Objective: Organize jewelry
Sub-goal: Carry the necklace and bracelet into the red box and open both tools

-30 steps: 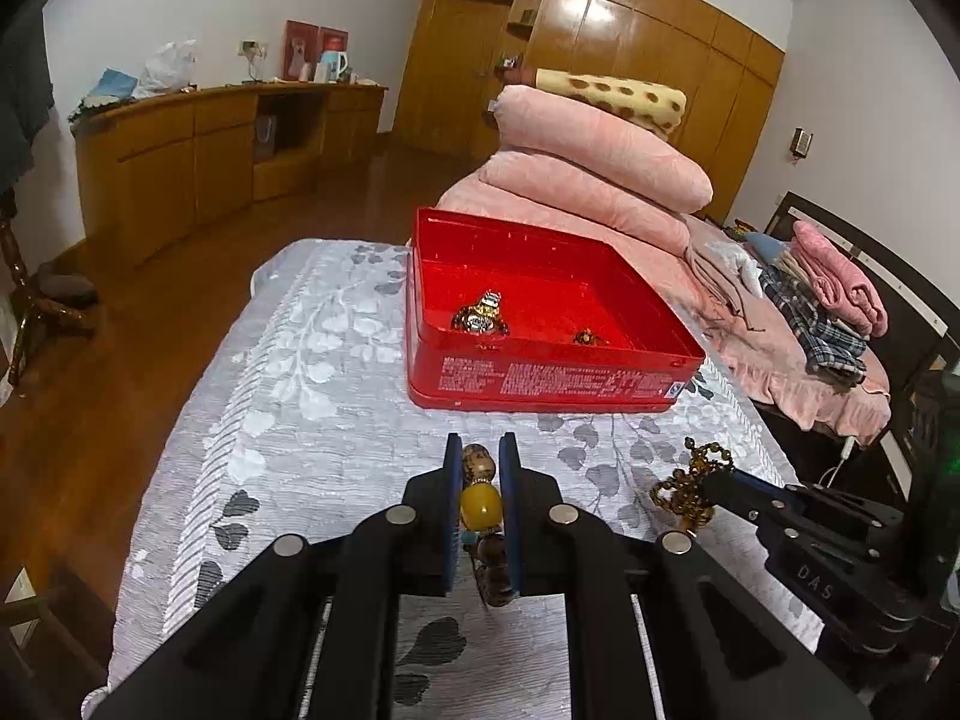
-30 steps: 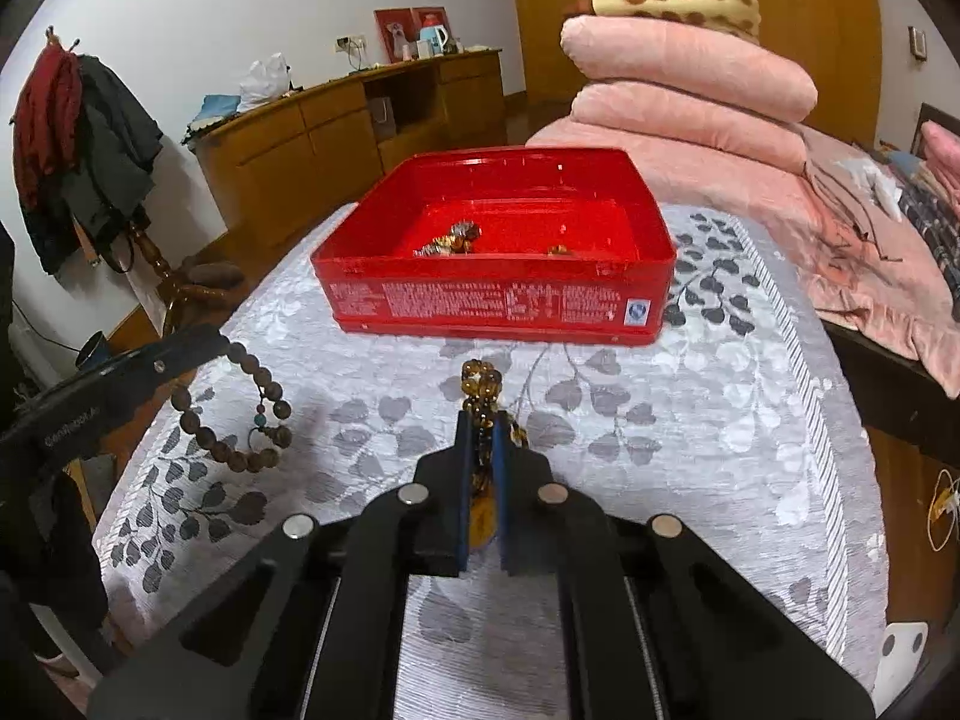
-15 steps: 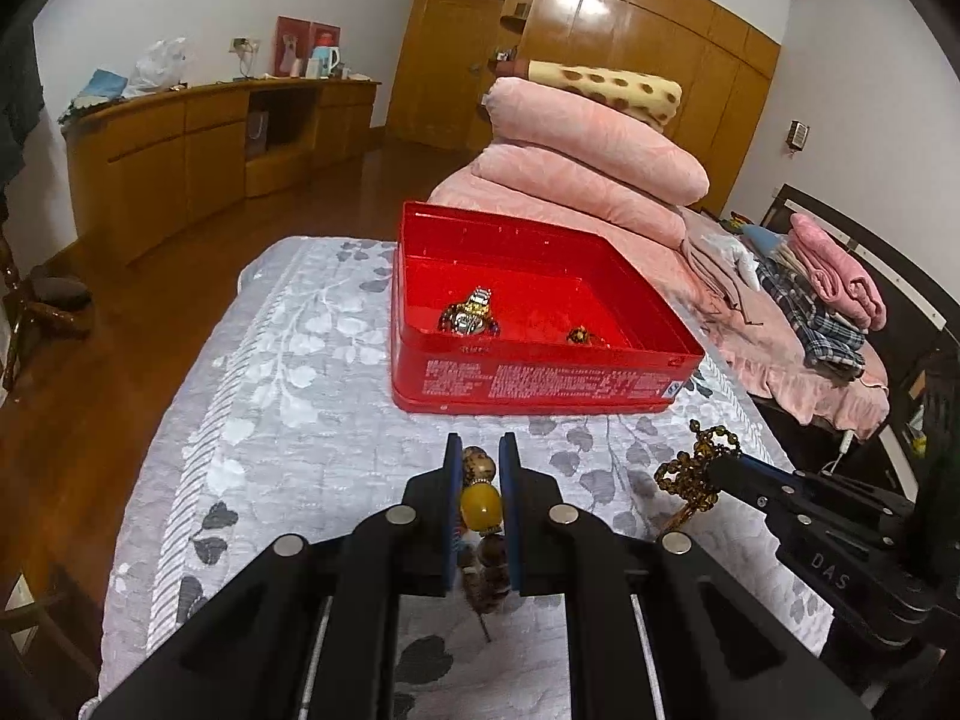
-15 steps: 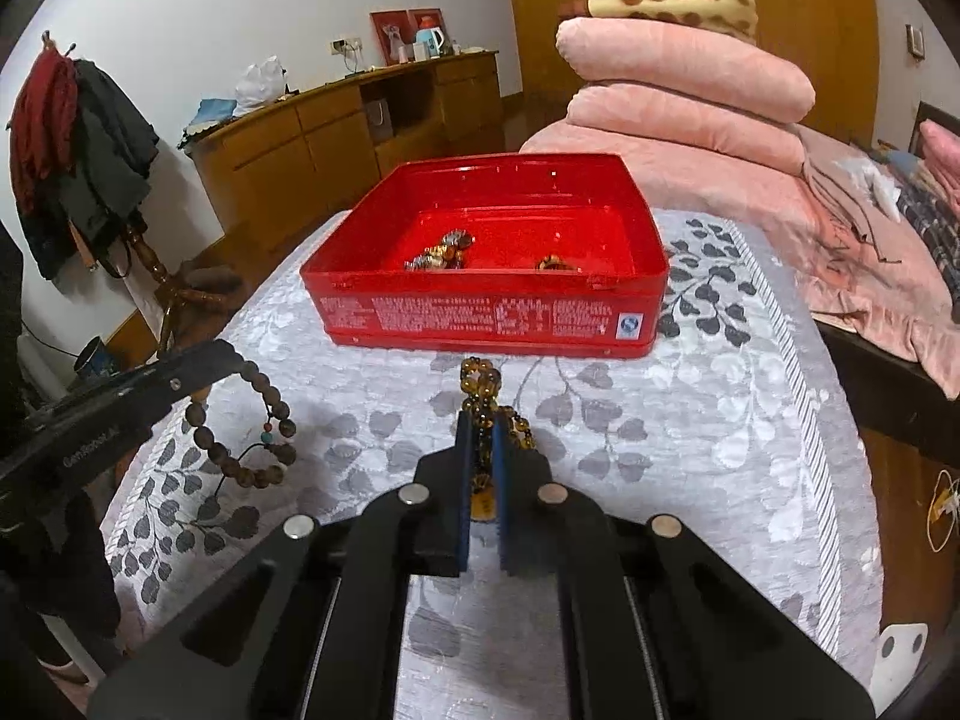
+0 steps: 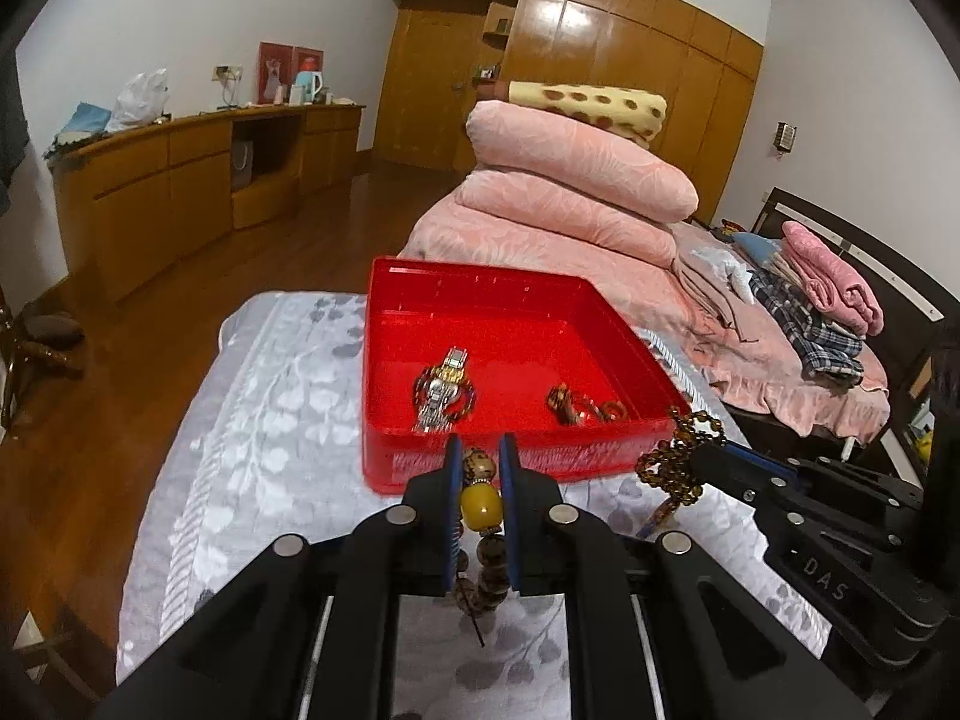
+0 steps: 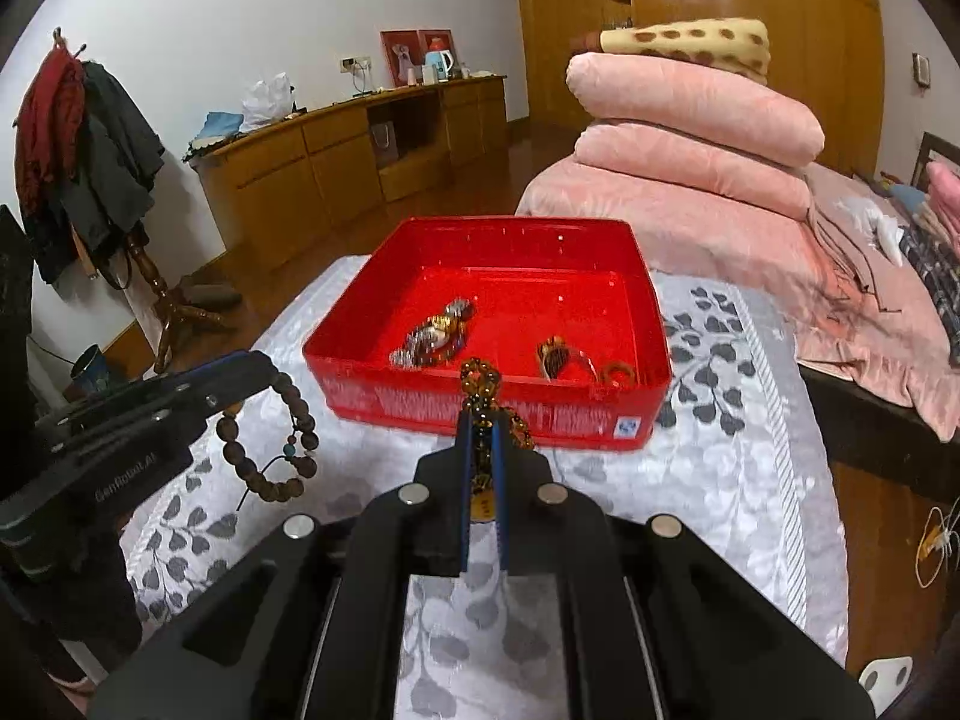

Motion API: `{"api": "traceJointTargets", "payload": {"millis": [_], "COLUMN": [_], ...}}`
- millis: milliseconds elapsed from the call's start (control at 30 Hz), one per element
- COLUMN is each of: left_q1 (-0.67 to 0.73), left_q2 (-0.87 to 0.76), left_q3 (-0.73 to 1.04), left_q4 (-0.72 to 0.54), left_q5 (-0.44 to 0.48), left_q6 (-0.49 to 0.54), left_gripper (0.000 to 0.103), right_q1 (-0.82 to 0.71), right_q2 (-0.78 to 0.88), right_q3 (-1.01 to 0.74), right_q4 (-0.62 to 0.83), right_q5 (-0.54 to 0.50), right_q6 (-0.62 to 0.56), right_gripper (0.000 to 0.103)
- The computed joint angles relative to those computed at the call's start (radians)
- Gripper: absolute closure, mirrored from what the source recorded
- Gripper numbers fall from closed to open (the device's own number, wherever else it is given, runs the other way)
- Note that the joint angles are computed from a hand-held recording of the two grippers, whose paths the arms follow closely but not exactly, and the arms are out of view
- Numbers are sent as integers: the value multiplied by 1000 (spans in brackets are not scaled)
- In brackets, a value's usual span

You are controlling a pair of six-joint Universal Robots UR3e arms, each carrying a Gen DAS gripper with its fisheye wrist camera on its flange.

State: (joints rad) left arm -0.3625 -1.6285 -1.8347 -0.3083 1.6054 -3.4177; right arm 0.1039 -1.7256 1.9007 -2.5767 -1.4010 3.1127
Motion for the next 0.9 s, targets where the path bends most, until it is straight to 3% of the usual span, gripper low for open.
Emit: {"api": "traceJointTargets", "payload": {"millis": [900], "left_q1": [57], "left_q2": [-457], "left_q3": [690], "left_q4": [-243], "left_q5": [-14], "left_q6": [37], "left_gripper": [91], "right_q1": [-19], "right_q2": [449], "right_q3": [-585], "right_q4": [158], "right_q5": [-17], "right_q6": [-16], "right_gripper": [98]}}
